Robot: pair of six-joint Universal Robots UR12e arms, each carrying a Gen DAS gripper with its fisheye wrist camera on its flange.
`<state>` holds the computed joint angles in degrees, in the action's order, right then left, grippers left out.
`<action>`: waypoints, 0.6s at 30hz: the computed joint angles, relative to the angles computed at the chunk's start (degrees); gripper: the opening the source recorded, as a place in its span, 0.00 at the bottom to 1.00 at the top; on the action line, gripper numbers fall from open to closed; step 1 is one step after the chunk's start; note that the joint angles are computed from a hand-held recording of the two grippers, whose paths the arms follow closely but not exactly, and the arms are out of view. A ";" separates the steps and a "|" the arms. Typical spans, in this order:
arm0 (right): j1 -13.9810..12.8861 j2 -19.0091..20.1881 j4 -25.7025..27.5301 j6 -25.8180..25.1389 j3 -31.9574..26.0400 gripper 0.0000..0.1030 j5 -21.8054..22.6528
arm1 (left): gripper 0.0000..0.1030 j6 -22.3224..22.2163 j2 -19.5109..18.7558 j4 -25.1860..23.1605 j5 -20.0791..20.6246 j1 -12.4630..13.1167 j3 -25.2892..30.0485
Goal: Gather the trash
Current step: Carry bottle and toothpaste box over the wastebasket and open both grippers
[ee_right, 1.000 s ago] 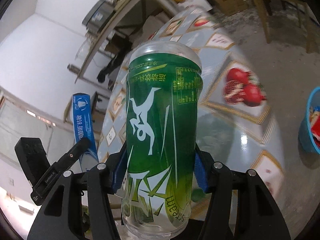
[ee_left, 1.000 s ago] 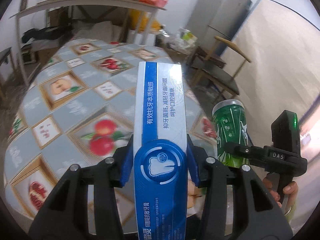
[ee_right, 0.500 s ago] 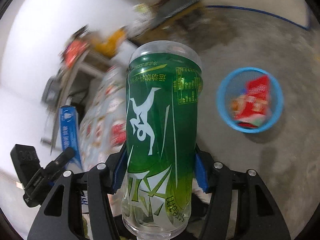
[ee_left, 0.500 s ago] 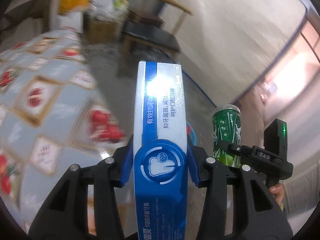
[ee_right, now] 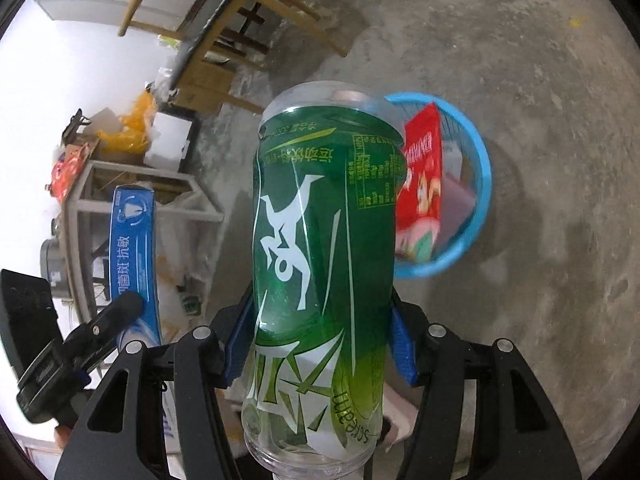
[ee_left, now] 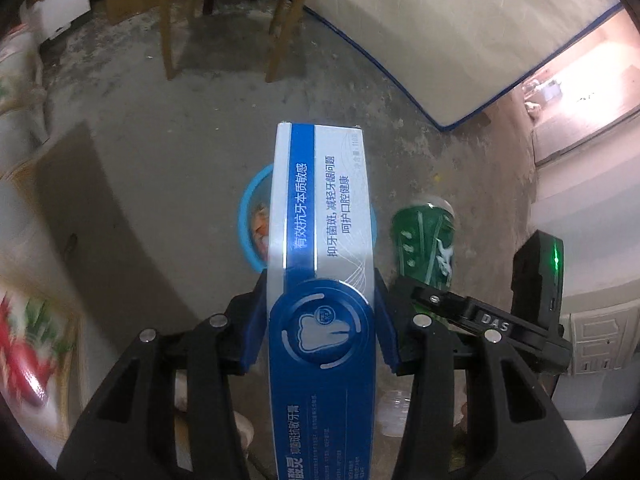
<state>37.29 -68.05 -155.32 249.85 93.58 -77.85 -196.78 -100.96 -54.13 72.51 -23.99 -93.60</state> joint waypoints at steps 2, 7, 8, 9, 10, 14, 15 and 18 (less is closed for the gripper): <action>-1.64 1.53 0.08 -0.71 -0.62 0.58 1.09 | 0.56 0.38 -2.99 -0.47 -0.10 -0.54 2.76; -2.84 4.35 5.69 -1.09 -2.41 0.65 -1.50 | 0.73 -2.75 -5.18 1.33 1.17 -0.97 3.92; -2.75 4.60 6.47 -1.17 -2.48 0.65 -1.94 | 0.73 -3.14 -4.87 1.86 0.50 -0.81 3.35; -2.62 4.56 6.65 -1.11 -2.24 0.65 -2.23 | 0.73 -3.03 -4.47 2.20 0.06 -0.66 2.78; -2.48 4.53 6.34 -1.08 -1.84 0.65 -2.48 | 0.73 -2.90 -4.13 2.34 0.11 -0.71 2.45; -1.82 3.72 4.93 -0.25 -0.26 0.65 -3.82 | 0.73 -2.48 -2.13 3.56 1.25 -0.45 0.43; -1.87 3.33 4.80 -0.07 0.05 0.65 -4.03 | 0.73 -2.58 -1.45 3.89 1.61 -0.36 -0.22; -1.53 1.87 3.47 0.77 1.73 0.65 -5.55 | 0.73 -3.09 0.65 4.56 2.07 -0.44 -1.80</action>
